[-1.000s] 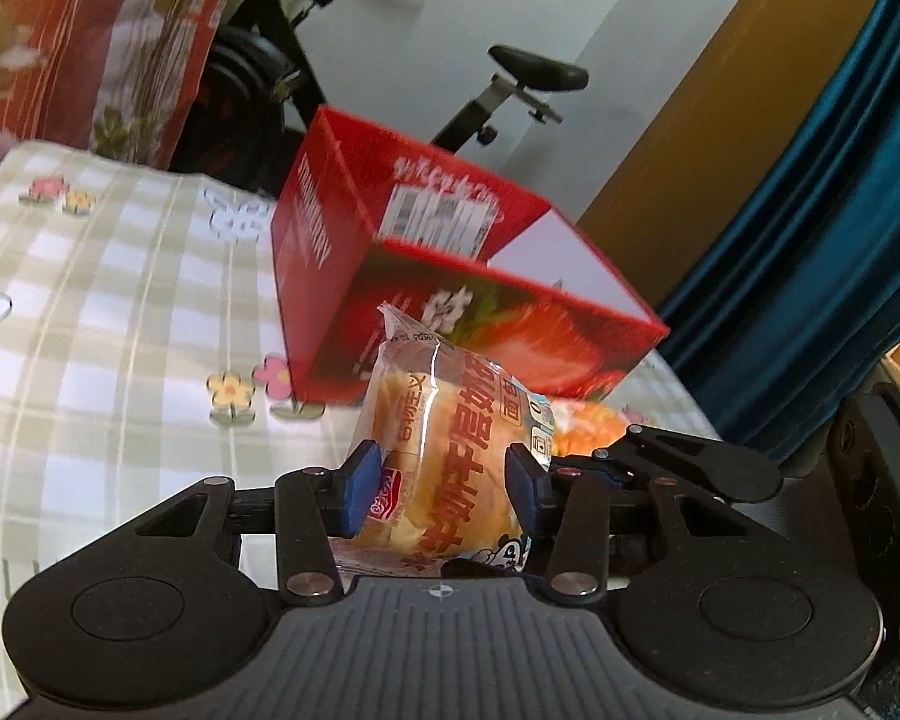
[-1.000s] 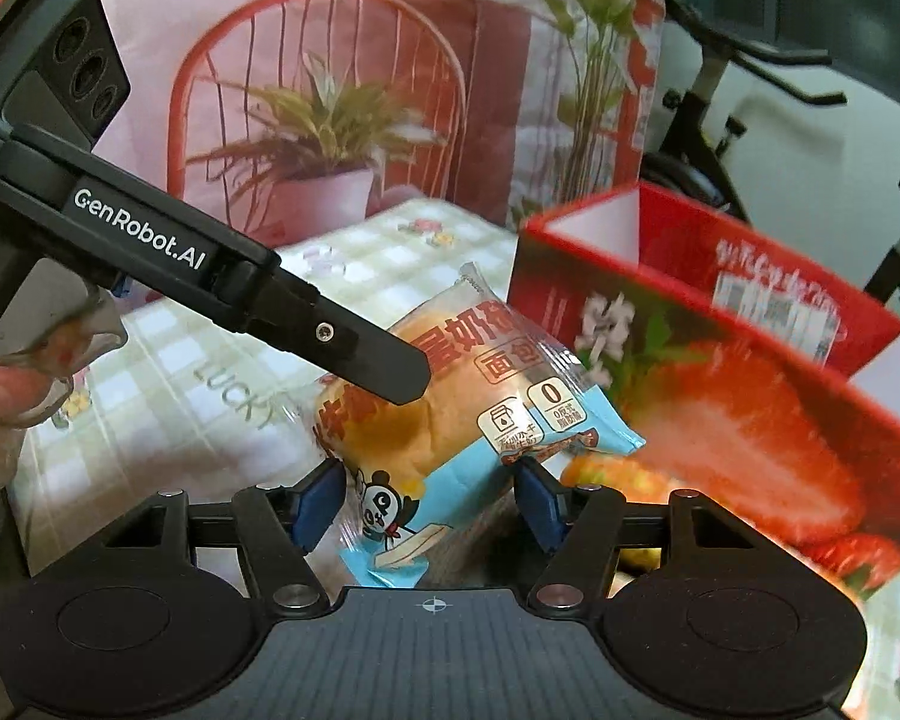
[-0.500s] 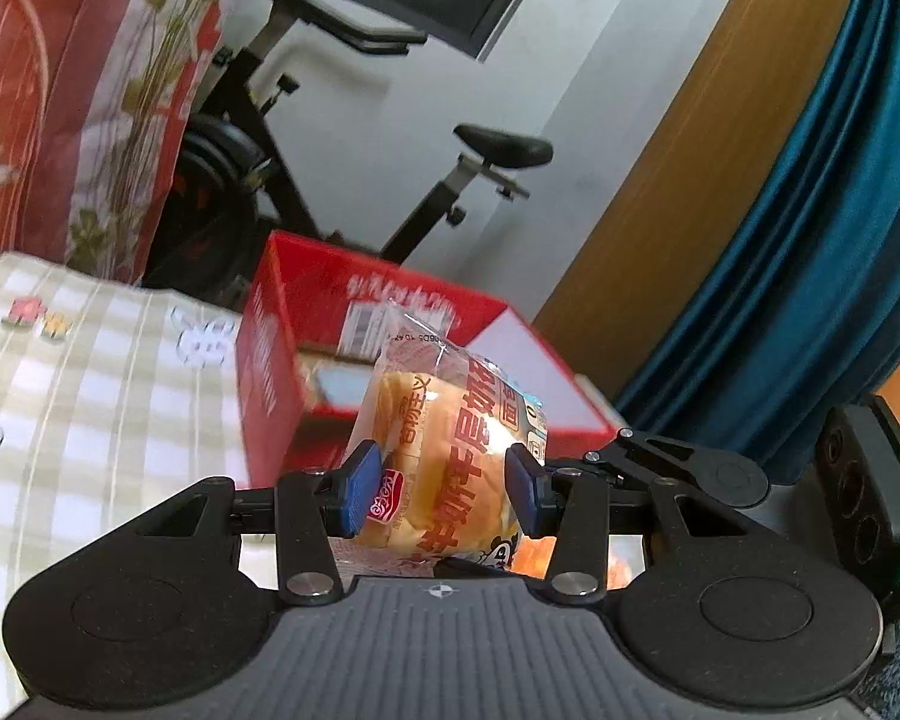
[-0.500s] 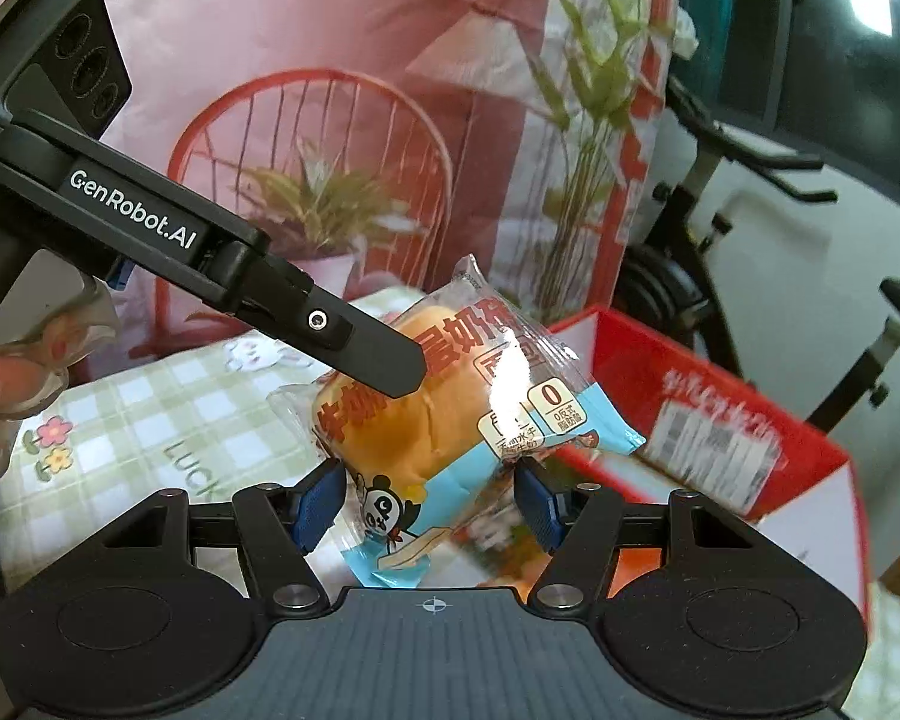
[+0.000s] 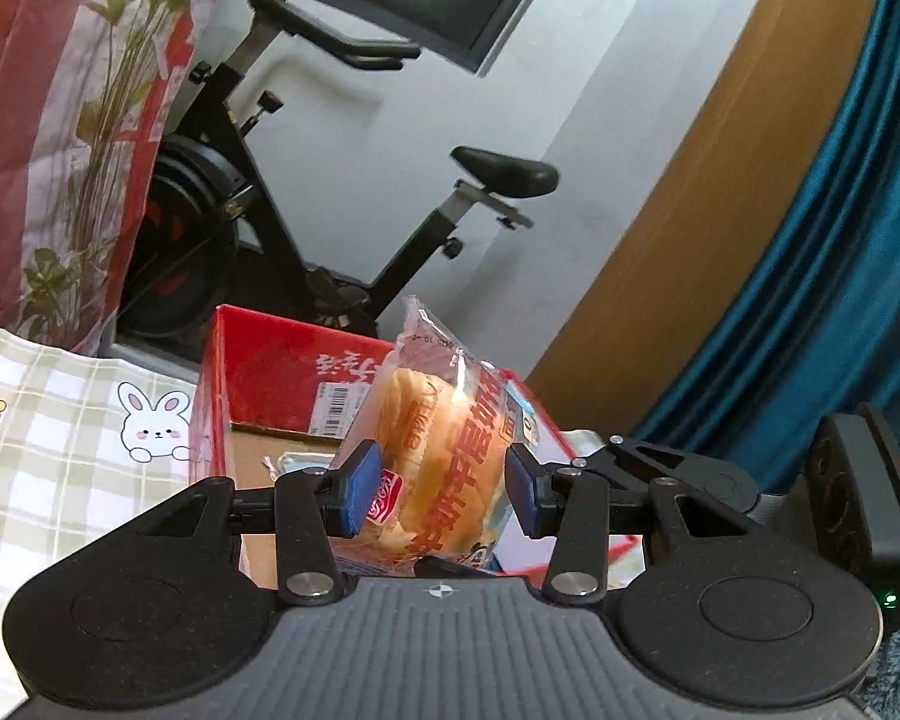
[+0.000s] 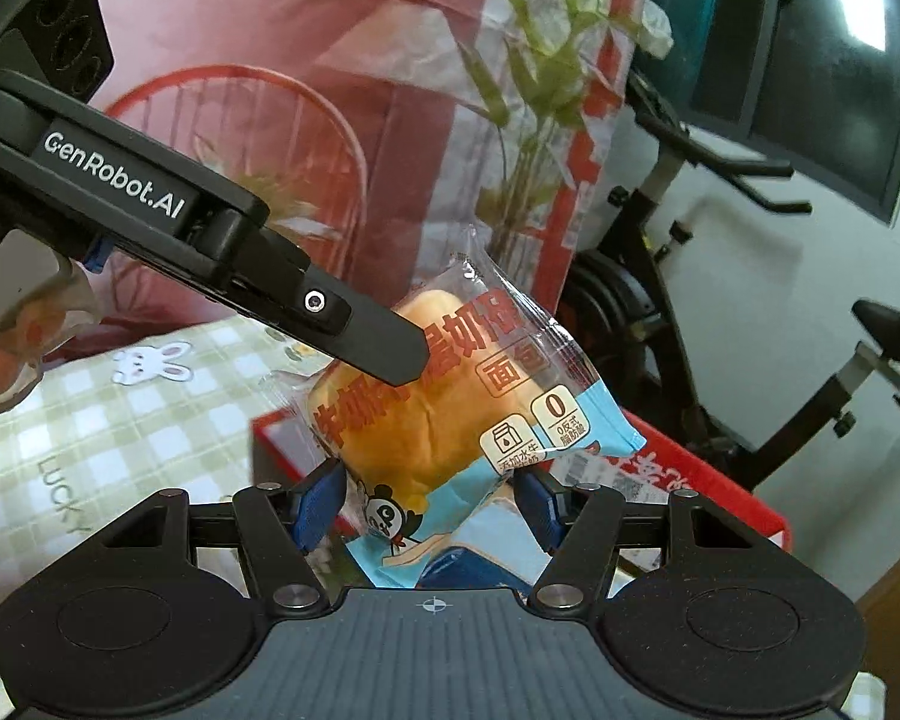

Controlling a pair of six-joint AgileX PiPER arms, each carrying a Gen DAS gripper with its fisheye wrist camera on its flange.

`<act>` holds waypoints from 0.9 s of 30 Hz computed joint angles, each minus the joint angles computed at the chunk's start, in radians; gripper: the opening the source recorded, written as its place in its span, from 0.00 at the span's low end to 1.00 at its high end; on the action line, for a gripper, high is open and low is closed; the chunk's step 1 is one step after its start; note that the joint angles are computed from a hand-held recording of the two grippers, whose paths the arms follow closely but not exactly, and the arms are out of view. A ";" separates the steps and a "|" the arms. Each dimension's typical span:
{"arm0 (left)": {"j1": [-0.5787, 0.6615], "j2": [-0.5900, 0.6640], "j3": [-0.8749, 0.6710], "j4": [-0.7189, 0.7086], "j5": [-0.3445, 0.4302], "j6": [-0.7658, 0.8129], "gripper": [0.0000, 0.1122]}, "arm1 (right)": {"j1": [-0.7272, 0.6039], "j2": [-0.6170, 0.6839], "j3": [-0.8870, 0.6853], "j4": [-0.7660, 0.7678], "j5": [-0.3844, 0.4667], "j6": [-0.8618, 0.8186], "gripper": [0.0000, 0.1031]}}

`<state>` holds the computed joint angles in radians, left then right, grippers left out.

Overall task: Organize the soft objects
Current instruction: 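Carry the bread bun into the red box and open the grippers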

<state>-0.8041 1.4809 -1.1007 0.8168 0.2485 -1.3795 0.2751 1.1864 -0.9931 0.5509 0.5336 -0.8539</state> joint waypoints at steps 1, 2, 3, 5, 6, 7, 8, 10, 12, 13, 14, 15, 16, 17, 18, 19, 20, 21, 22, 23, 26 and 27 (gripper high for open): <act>0.008 0.019 -0.018 -0.027 0.011 0.028 0.42 | -0.030 0.027 -0.011 0.077 0.015 -0.076 0.57; 0.024 0.028 -0.022 -0.064 0.003 0.063 0.42 | -0.042 0.053 -0.023 0.115 0.020 -0.114 0.56; 0.039 0.039 -0.027 -0.101 -0.010 0.091 0.42 | -0.052 0.074 -0.035 0.128 0.027 -0.133 0.56; 0.062 0.055 -0.033 -0.183 -0.027 0.147 0.42 | -0.077 0.119 -0.059 0.166 0.047 -0.185 0.56; 0.069 0.065 -0.047 -0.237 -0.022 0.210 0.42 | -0.093 0.144 -0.073 0.187 0.062 -0.211 0.56; 0.071 0.078 -0.062 -0.264 -0.011 0.248 0.42 | -0.104 0.164 -0.085 0.202 0.075 -0.229 0.56; 0.073 0.087 -0.073 -0.283 0.004 0.276 0.42 | -0.119 0.190 -0.102 0.224 0.095 -0.256 0.55; 0.079 0.106 -0.092 -0.317 0.025 0.303 0.42 | -0.140 0.232 -0.133 0.250 0.129 -0.284 0.54; 0.092 0.125 -0.109 -0.413 0.037 0.386 0.42 | -0.157 0.271 -0.163 0.268 0.153 -0.289 0.52; 0.100 0.130 -0.109 -0.482 0.030 0.456 0.42 | -0.169 0.284 -0.173 0.288 0.168 -0.296 0.50; 0.103 0.134 -0.107 -0.530 0.017 0.504 0.42 | -0.184 0.297 -0.181 0.326 0.181 -0.315 0.50; 0.102 0.139 -0.111 -0.539 0.020 0.517 0.42 | -0.196 0.313 -0.193 0.348 0.198 -0.315 0.50; 0.098 0.143 -0.118 -0.507 0.037 0.497 0.42 | -0.199 0.329 -0.209 0.346 0.213 -0.296 0.50; 0.090 0.146 -0.126 -0.447 0.060 0.444 0.42 | -0.197 0.339 -0.218 0.332 0.217 -0.281 0.50; 0.088 0.147 -0.128 -0.424 0.067 0.420 0.42 | -0.191 0.342 -0.219 0.315 0.208 -0.273 0.50; 0.090 0.144 -0.129 -0.416 0.071 0.407 0.42 | -0.186 0.342 -0.216 0.302 0.199 -0.268 0.50; 0.089 0.139 -0.127 -0.399 0.076 0.388 0.42 | -0.184 0.340 -0.209 0.291 0.193 -0.261 0.50; 0.085 0.140 -0.132 -0.369 0.087 0.362 0.42 | -0.183 0.334 -0.199 0.278 0.186 -0.249 0.50; 0.075 0.138 -0.138 -0.324 0.106 0.323 0.42 | -0.181 0.330 -0.193 0.261 0.176 -0.234 0.50; 0.065 0.138 -0.146 -0.290 0.125 0.298 0.42 | -0.180 0.321 -0.182 0.242 0.165 -0.218 0.50; 0.022 0.130 -0.158 -0.188 0.184 0.230 0.42 | -0.189 0.284 -0.145 0.217 0.149 -0.184 0.50; 0.003 0.128 -0.162 -0.158 0.207 0.210 0.42 | -0.196 0.268 -0.131 0.215 0.147 -0.178 0.50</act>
